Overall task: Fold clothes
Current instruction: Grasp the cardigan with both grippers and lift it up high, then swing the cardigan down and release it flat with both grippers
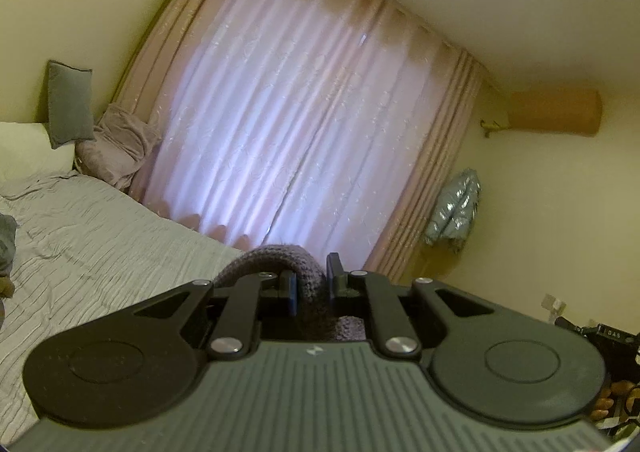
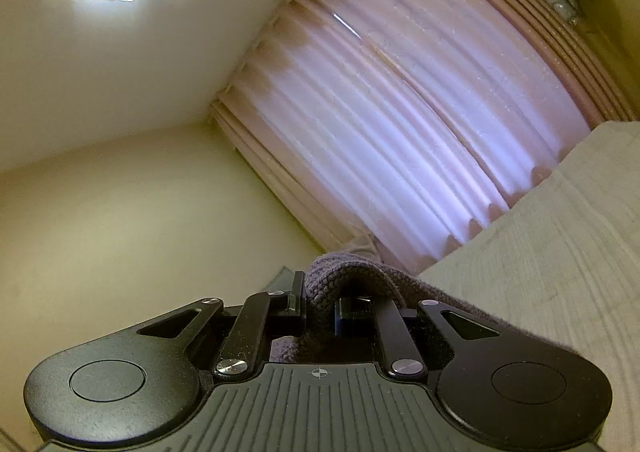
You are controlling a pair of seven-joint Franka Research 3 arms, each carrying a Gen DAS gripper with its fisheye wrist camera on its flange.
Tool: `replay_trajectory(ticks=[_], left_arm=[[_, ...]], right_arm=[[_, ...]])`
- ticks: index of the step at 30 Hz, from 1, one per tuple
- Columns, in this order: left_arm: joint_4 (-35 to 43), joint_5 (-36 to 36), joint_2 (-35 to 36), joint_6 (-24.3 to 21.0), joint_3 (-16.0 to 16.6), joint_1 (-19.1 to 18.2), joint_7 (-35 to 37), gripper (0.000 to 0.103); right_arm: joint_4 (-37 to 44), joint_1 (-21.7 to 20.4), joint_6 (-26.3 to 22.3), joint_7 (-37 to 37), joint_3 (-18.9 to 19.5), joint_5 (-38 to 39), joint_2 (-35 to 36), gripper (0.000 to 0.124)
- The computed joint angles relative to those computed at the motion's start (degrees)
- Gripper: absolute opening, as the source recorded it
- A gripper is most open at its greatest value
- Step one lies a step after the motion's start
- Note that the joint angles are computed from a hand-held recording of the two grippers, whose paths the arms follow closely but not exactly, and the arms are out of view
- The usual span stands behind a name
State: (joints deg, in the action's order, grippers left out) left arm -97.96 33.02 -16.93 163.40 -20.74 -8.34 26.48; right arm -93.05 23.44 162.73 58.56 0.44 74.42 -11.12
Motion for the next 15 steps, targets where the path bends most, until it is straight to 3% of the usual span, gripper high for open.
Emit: replay_trajectory(ticks=[6, 10, 15], left_arm=[[-2.37, -8.78, -0.82, 0.45, 4.51, -5.68, 8.85, 0.01], [-3.95, -19.16, -0.73, 0.62, 9.71, -11.26, 19.94, 0.01], [4.03, -34.35, 8.49, 3.04, 15.4, -15.49, 36.47, 0.01]], right_arm=[[-2.76, -0.4, -1.99, 6.55, 0.22, -7.98, -3.23, 0.01], [-2.89, -0.18, -3.84, 9.73, -0.17, -11.83, -3.99, 0.01], [9.05, -1.34, -4.68, 13.6, 0.19, -15.68, 6.63, 0.01]])
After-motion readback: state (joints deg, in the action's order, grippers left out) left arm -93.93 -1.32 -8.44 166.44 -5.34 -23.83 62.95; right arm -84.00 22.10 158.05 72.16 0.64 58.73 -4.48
